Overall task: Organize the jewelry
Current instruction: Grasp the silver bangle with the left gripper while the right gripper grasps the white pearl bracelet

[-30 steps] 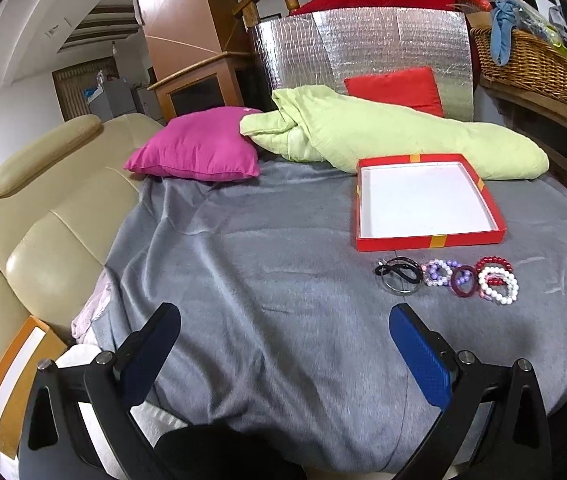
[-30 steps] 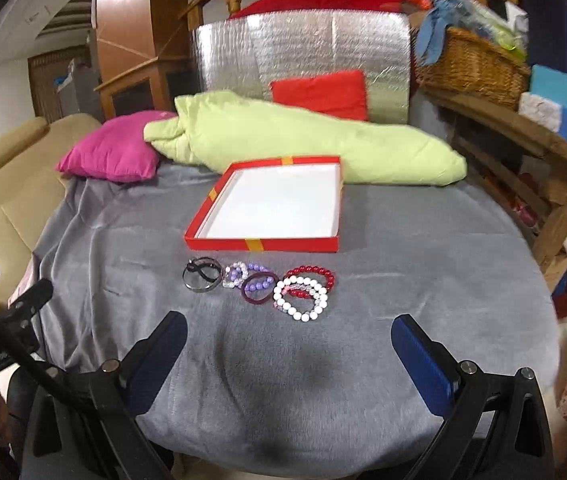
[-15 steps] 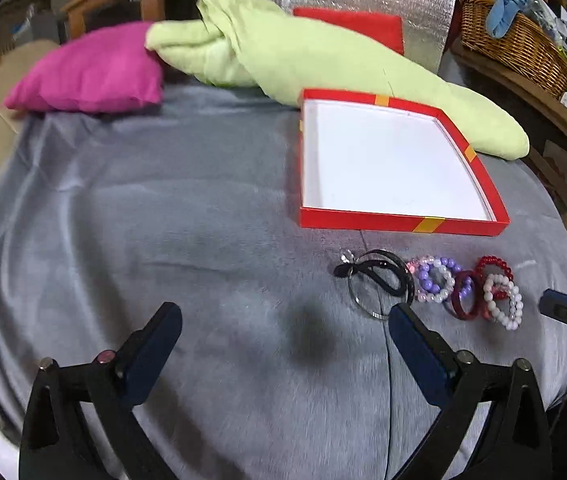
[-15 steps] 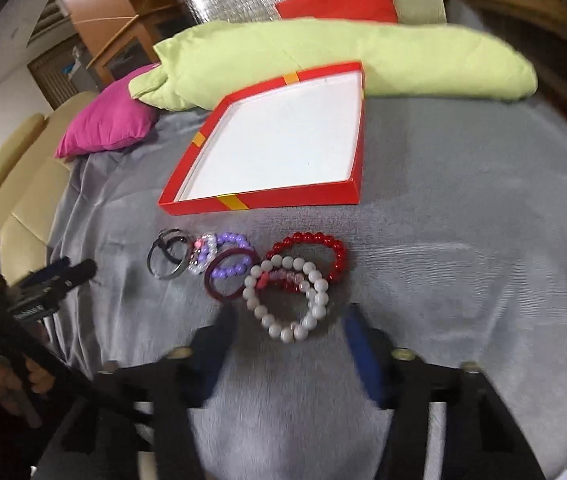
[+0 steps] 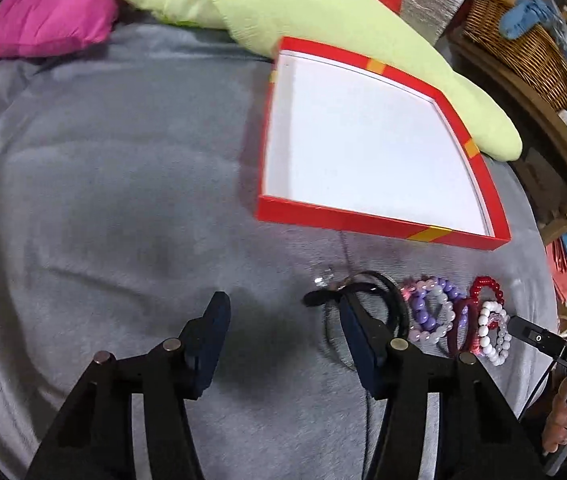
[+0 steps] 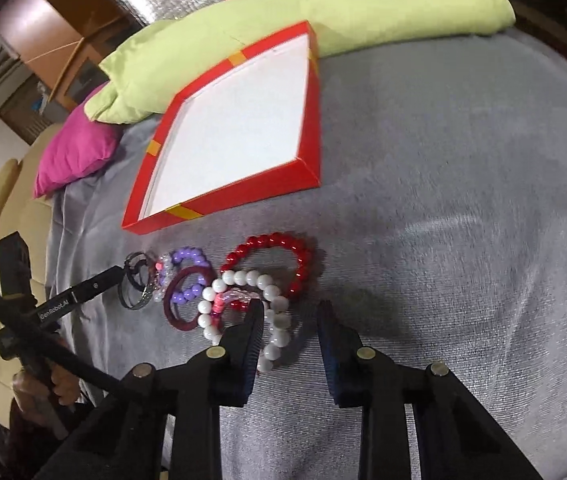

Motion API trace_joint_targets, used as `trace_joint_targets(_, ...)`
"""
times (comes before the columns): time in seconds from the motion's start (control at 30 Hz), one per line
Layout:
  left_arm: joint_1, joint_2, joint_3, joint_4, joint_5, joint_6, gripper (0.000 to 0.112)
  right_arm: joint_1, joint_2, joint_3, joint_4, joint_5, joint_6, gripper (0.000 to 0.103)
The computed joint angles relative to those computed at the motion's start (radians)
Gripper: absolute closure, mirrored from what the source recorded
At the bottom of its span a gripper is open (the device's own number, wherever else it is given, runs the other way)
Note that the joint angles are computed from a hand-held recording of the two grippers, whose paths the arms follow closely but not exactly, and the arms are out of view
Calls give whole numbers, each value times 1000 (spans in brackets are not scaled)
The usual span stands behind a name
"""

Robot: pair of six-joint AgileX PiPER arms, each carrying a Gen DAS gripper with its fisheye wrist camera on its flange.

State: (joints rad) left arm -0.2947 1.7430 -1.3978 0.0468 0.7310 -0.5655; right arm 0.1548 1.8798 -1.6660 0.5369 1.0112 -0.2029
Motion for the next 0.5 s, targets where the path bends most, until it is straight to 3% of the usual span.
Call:
trace_joint_targets(0.13,-33,20,-20,29,12,16,54,-3,15,-10,17,21,-22,75)
trace_joint_targets(0.2,-49,18,-14,53,4,10,60,-10,23,-13,35,35,-31,83)
trace_joint_targets(0.27,-42,21,-11,21,-10,54,93,-14,32,-24,53,60,-51,92)
trace_joint_targets(0.3,-34,14,3,-24,-20,96,101,-5,29,-23,41,60,-57,92)
trace_joint_targets(0.5,0,-51,79,-145,-80,211,106,-18,-36,37,108,18,-150,93)
